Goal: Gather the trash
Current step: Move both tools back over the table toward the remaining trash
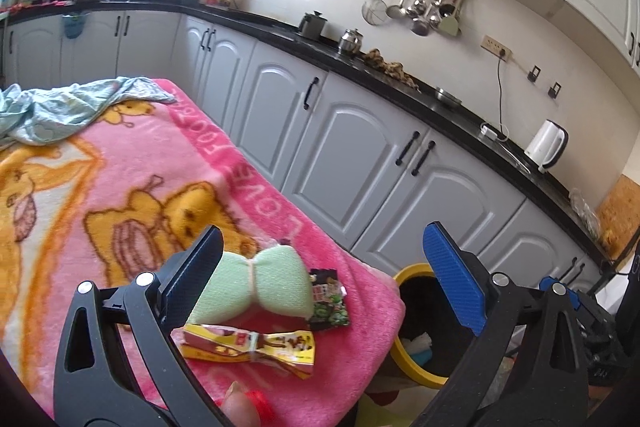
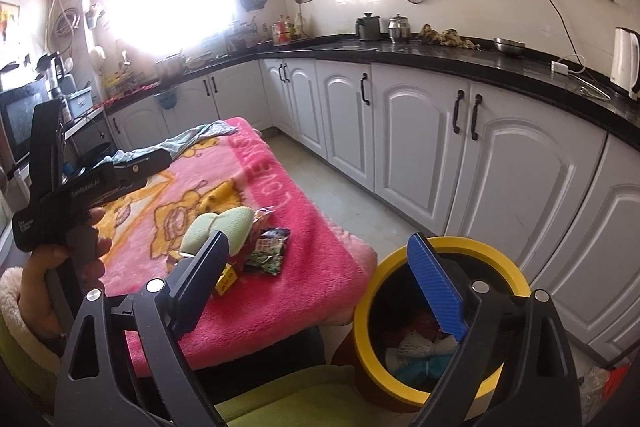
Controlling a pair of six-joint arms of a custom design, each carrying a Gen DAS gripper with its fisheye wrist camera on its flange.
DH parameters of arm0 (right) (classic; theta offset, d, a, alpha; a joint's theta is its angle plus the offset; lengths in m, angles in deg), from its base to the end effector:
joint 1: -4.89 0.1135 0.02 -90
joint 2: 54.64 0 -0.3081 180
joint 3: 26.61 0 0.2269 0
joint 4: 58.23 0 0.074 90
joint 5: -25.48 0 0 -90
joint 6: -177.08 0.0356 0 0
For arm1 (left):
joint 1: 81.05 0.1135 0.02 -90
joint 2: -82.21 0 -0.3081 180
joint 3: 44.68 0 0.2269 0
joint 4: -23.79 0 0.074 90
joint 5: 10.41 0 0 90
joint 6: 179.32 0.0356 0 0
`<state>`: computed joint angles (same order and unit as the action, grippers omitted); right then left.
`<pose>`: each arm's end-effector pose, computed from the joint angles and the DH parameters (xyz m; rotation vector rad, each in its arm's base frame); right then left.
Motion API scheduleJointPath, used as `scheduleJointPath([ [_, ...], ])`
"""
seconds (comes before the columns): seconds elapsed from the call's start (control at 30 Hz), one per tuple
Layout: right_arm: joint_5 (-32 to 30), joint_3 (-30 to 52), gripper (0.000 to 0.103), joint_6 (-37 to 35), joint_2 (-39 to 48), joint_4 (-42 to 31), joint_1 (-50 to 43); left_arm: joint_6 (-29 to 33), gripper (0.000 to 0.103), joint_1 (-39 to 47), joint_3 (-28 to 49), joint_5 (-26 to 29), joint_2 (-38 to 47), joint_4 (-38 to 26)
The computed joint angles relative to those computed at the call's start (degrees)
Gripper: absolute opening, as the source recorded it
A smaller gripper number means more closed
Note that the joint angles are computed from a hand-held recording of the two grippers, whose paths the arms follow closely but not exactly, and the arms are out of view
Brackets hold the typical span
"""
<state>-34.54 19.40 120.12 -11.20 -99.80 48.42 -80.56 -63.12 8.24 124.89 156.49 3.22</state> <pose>0.0880 0.0590 0.2695 0.0764 2.1515 0.1823 0.2186 0.0441 0.2613 0.2203 2.1113 -0.6325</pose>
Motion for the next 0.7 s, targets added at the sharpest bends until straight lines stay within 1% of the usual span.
scheduleJointPath([
  [0.1, 1.7, 0.3, 0.089, 1.1, 1.6, 0.3, 3.0, 1.4, 0.092, 2.4, 0.5, 1.2, 0.2, -0.8],
  [0.33, 3.4, 0.7, 0.089, 2.5, 5.4, 2.0, 7.8, 5.5, 0.092, 7.6, 1.6, 3.4, 1.4, -3.4],
  [0.7, 2.5, 0.9, 0.089, 2.1, 12.9, 7.6, 12.4, 12.9, 0.092, 14.8, 3.1, 5.1, 4.6, -7.2],
])
